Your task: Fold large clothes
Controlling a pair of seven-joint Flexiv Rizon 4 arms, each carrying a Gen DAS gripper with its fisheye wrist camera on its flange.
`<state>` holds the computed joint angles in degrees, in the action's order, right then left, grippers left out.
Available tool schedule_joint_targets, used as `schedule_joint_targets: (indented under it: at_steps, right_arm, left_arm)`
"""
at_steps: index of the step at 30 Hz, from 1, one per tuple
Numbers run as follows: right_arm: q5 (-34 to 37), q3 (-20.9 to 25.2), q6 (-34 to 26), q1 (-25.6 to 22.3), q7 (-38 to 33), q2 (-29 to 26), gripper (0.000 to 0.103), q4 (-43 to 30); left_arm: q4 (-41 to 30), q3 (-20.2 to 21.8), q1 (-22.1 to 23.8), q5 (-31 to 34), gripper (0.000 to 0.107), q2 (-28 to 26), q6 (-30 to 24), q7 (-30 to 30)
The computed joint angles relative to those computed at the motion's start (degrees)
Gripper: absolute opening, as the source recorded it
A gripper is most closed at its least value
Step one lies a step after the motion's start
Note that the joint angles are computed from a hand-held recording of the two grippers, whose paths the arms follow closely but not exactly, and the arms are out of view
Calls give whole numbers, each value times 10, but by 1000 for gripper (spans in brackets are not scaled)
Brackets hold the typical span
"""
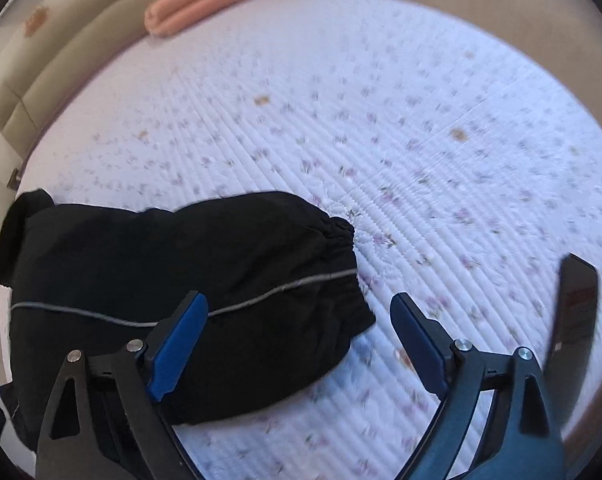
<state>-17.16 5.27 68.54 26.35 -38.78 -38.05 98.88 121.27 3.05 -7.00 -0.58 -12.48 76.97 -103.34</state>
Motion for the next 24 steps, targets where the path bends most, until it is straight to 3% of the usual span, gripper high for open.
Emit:
schedule_joint_targets:
  at_steps: [7,9,11,13,16,20,24]
  right_arm:
    - [110,107,-44,-92,-119,-57,90,-69]
    - [120,103,-42,-86,-144,-61,89,-71]
    - [120,92,-33,-73,-158,-59,59,-69]
    - [130,104,-40,-79,-184,-61,45,-81]
    - [144,104,-32,-77,-203,-44,39,-85]
    - [75,9,-13,-22,-153,23,38,-37]
    - [-74,-136,-5,35,-16,97,38,34]
  left_arm:
    - [-67,9,-10,19,103,-38,-63,-39]
    - [-81,8,-11,19,103,-48,-73,-45]
    - [-98,11,-16,28,103,-58,-83,-54]
    - [-114,14,-22,40,103,-66,-90,-63]
    - [-139,16,-29,53,102,-79,-95,-70]
    - [-174,0,-31,46,102,-100,-95,-50]
    - [-202,-45,-19,-7,102,-134,-78,15]
